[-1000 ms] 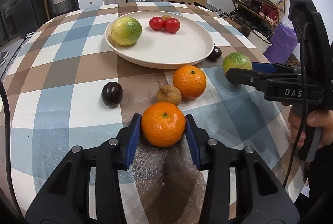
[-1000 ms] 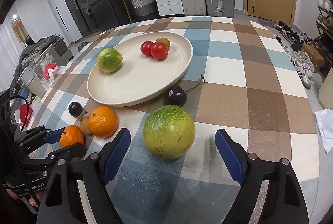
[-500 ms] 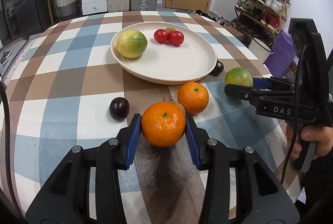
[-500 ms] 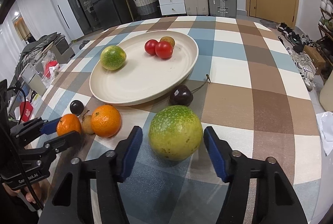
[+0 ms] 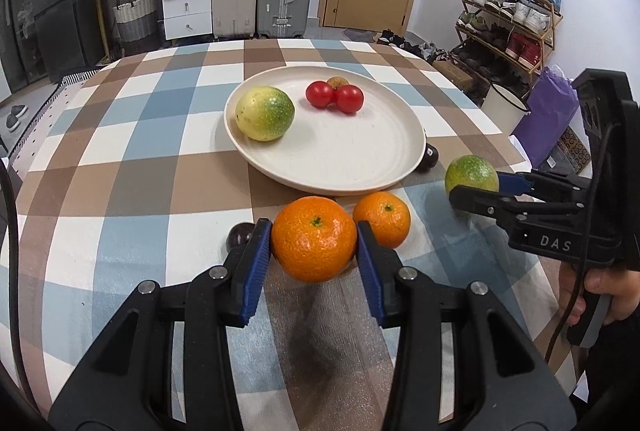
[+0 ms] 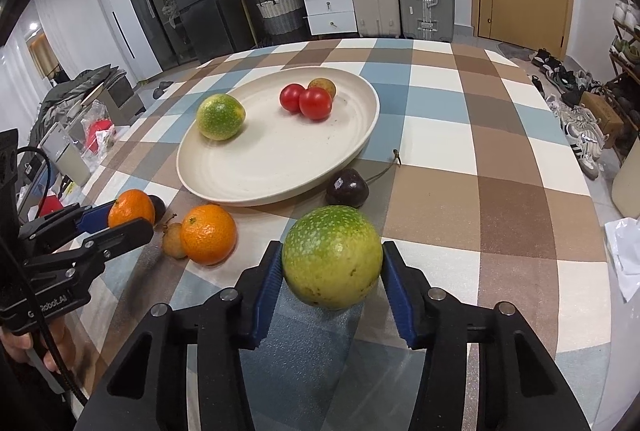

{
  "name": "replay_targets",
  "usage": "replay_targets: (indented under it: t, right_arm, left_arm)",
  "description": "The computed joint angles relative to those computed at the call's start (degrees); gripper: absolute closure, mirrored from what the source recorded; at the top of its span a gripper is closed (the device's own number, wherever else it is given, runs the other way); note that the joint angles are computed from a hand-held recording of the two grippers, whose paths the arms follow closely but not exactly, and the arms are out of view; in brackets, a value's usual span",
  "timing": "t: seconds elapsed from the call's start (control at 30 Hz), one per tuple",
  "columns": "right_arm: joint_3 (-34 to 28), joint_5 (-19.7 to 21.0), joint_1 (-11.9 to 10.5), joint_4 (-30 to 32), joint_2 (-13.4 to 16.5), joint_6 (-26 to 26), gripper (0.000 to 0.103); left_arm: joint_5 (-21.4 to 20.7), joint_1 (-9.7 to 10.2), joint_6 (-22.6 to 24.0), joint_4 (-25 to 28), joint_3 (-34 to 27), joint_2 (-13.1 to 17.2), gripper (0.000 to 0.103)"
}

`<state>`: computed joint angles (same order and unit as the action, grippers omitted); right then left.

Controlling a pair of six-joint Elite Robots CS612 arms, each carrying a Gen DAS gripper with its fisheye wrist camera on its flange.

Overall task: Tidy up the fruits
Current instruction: 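Grasp an orange with the left tool while the right tool grasps the green citrus, then carry the orange and the green citrus over the white plate with both tools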

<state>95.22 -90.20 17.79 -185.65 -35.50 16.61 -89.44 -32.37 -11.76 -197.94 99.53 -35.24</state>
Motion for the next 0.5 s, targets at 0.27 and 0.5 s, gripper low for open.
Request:
replay_targets:
  t: [0.27, 0.5]
  right_arm:
    - [0.61, 0.10, 0.14, -3.04, -0.76, -0.59, 0.054]
    - [1.04, -0.16, 0.32, -4.73, -1.36, -0.96, 0.054]
  left_arm:
    - [1.02, 0.02, 0.63, -0.83, -0.92, -0.07, 0.064]
    - [1.75, -0.03, 1.19, -1.46, -1.58, -0.31, 0.064]
